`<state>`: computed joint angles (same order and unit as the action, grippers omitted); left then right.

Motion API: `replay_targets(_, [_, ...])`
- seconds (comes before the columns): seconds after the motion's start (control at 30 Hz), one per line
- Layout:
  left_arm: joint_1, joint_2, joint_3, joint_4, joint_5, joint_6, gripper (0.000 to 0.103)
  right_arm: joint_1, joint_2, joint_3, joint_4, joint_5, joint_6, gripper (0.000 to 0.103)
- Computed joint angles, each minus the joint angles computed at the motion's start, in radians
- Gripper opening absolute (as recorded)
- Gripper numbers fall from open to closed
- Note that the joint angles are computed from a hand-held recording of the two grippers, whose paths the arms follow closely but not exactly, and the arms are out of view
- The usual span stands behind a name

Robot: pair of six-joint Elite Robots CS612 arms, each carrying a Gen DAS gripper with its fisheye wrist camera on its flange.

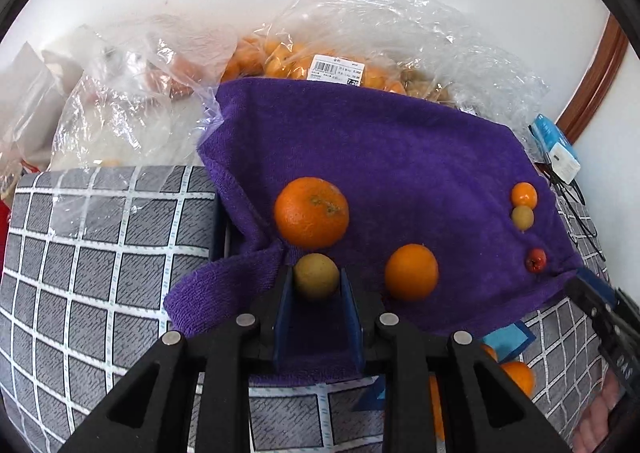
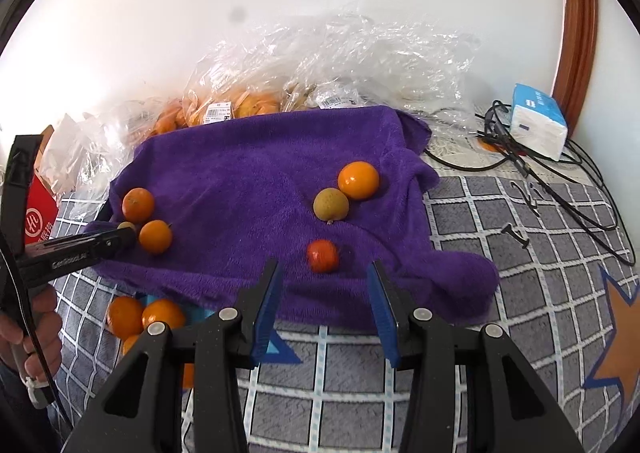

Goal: Organize fruits
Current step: 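Move both tools back to the oranges beside the blue star, then grasp a large orange with right tool while left tool grasps another large orange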

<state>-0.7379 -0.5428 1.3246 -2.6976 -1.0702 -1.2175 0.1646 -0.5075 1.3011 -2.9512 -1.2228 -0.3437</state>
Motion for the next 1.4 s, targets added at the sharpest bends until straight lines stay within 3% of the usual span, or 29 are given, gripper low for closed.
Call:
replay_targets(0.2, [-0.021,-0.041,0.063,-0.058,0.049,-0.036,0.045,-0.004,-0.034,0.054,0.023,0.057,-0.017,0.044])
replay_targets(0.4, [-0.052,-0.089,0.147,-0.1,0.098,-0.079,0.047,-0.004,-0.062,0.093,0.097,0.176,-0.063,0.044])
replay_targets(0.63, [-0.089,-0.124,0.225,-0.103,0.114,-0.141,0.047,0.016,-0.058,0.109,0.133,0.159,-0.111,0.044])
replay_targets(0.93, [-0.121,-0.14,0.278,-0.116,0.128,-0.191,0.047,0.004,-0.037,0.085,0.198,0.242,-0.089,0.04])
replay_targets(1.07, [-0.127,-0.126,0.256,-0.105,0.112,-0.178,0.047,-0.016,-0.055,0.125,0.109,0.217,-0.044,0.04])
replay_targets(1.23, [-0.129,-0.097,0.207,-0.072,0.101,-0.147,0.047,-0.036,-0.079,0.184,-0.042,0.071,-0.02,0.04])
replay_targets(1.4, [-0.126,-0.074,0.165,-0.028,0.06,-0.143,0.047,-0.054,-0.072,0.185,-0.024,0.08,-0.032,0.041])
